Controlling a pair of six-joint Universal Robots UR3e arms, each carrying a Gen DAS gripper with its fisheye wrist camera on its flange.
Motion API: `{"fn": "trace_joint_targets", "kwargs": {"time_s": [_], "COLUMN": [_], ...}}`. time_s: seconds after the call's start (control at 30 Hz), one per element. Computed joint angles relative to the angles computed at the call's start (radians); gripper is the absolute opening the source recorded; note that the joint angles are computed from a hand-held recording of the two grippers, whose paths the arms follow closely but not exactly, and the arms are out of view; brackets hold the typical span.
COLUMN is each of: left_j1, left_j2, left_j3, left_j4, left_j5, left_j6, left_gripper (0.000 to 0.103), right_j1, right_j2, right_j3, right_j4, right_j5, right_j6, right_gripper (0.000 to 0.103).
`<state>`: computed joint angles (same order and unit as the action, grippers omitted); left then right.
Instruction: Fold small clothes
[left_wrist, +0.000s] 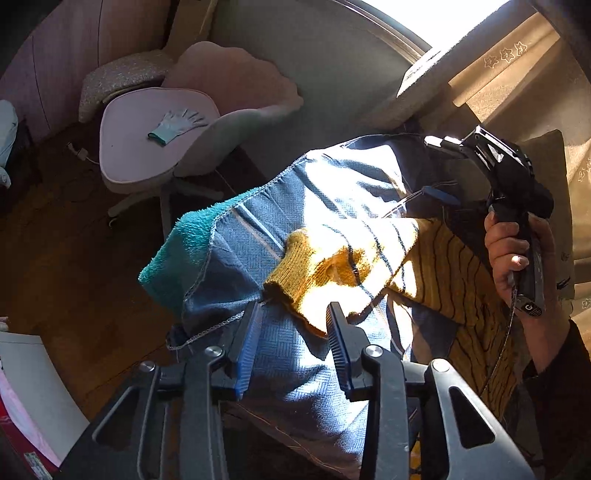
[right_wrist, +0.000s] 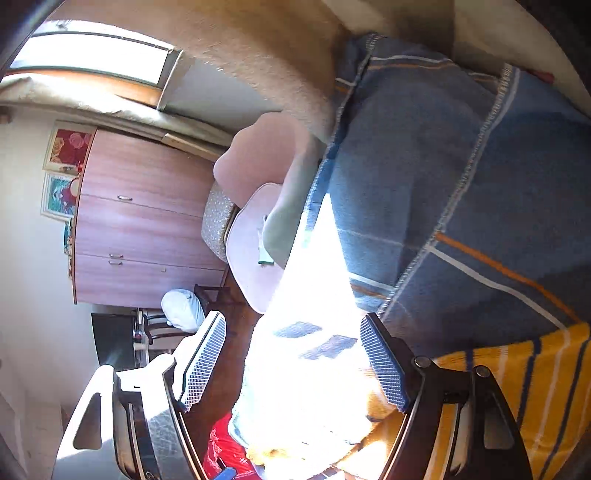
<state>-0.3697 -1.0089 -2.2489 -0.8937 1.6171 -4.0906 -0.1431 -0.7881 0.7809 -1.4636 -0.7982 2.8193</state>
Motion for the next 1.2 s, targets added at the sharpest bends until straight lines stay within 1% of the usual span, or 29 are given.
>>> {"fn": "trace_joint_targets", "kwargs": {"time_s": [0.03,0.07,0.1,0.17,0.27,0.37,0.4,0.43,0.5,0.53,0.57,0.6,0.63,0.67,0.7,0.73,0.83,0.9,0.97,1.0,1.03,1.07,1.13,1.2], "left_j1": [-0.023,-0.063,-0.109,-0.181,-0.259,-0.315,-0.322,-0.32,-0.294,-0.286,-0.287,-0.282,-0.262,-0.218,-0.158,-0.104,0.046,0.138,0.177,0.184,0.163,0.122,-0.004,-0.094], "left_j2": [-0.027,-0.071,-0.125,-0.222,-0.335,-0.453,-0.492,-0.523,-0.566,-0.587,-0.607,-0.609,-0.603,-0.57,-0.512,-0.458,-0.292,-0.202,-0.168,-0.171,-0.197,-0.241,-0.402,-0.554], "left_j3": [0.014,0.045,0.085,0.158,0.228,0.288,0.306,0.316,0.316,0.321,0.332,0.338,0.355,0.345,0.304,0.274,0.231,0.238,0.286,0.313,0.35,0.403,0.564,0.718], "left_j4": [0.009,0.011,0.004,-0.019,-0.007,0.022,0.028,0.036,0.06,0.057,0.051,0.047,0.005,-0.01,0.01,0.018,-0.011,-0.044,-0.072,-0.072,-0.061,-0.054,-0.028,-0.014], "left_j5": [0.024,0.07,0.126,0.209,0.266,0.295,0.297,0.288,0.237,0.227,0.245,0.253,0.252,0.213,0.15,0.108,0.008,-0.075,-0.15,-0.19,-0.212,-0.205,-0.168,-0.176], "left_j6": [0.002,0.008,0.017,0.053,0.135,0.244,0.282,0.322,0.406,0.431,0.447,0.457,0.452,0.459,0.464,0.46,0.468,0.486,0.486,0.484,0.474,0.459,0.408,0.383], "left_gripper": [0.036,0.038,0.042,0.043,0.043,0.043,0.043,0.043,0.043,0.039,0.036,0.023,0.004,0.004,0.004,0.004,0.004,0.004,0.004,0.004,0.004,0.004,0.004,0.004], "right_j1": [0.015,0.026,0.03,0.031,-0.007,-0.086,-0.114,-0.134,-0.204,-0.222,-0.252,-0.283,-0.306,-0.329,-0.355,-0.374,-0.487,-0.57,-0.666,-0.714,-0.77,-0.819,-0.938,-1.069], "right_j2": [-0.019,-0.052,-0.094,-0.192,-0.323,-0.385,-0.402,-0.411,-0.457,-0.475,-0.506,-0.528,-0.559,-0.595,-0.635,-0.662,-0.783,-0.821,-0.862,-0.885,-0.904,-0.924,-0.957,-0.948], "right_j3": [0.012,0.063,0.13,0.303,0.553,0.689,0.728,0.75,0.814,0.825,0.854,0.871,0.894,0.923,0.951,0.964,1.035,1.039,1.06,1.075,1.071,1.084,1.105,1.09], "right_j4": [-0.005,-0.043,-0.085,-0.192,-0.301,-0.324,-0.337,-0.347,-0.339,-0.334,-0.329,-0.324,-0.318,-0.317,-0.315,-0.305,-0.23,-0.159,-0.097,-0.071,-0.025,-0.01,0.021,0.063], "right_j5": [-0.005,-0.015,-0.033,-0.089,-0.168,-0.205,-0.216,-0.216,-0.201,-0.197,-0.194,-0.193,-0.195,-0.199,-0.201,-0.202,-0.203,-0.213,-0.223,-0.225,-0.232,-0.236,-0.25,-0.271], "right_j6": [-0.018,-0.03,-0.043,-0.064,-0.123,-0.185,-0.187,-0.179,-0.192,-0.183,-0.192,-0.209,-0.226,-0.243,-0.263,-0.276,-0.363,-0.428,-0.504,-0.537,-0.583,-0.611,-0.678,-0.748], "right_gripper": [0.081,0.081,0.081,0.081,0.081,0.081,0.081,0.081,0.081,0.081,0.081,0.081,0.081,0.081,0.081,0.081,0.081,0.081,0.081,0.081,0.081,0.081,0.081,0.081]}}
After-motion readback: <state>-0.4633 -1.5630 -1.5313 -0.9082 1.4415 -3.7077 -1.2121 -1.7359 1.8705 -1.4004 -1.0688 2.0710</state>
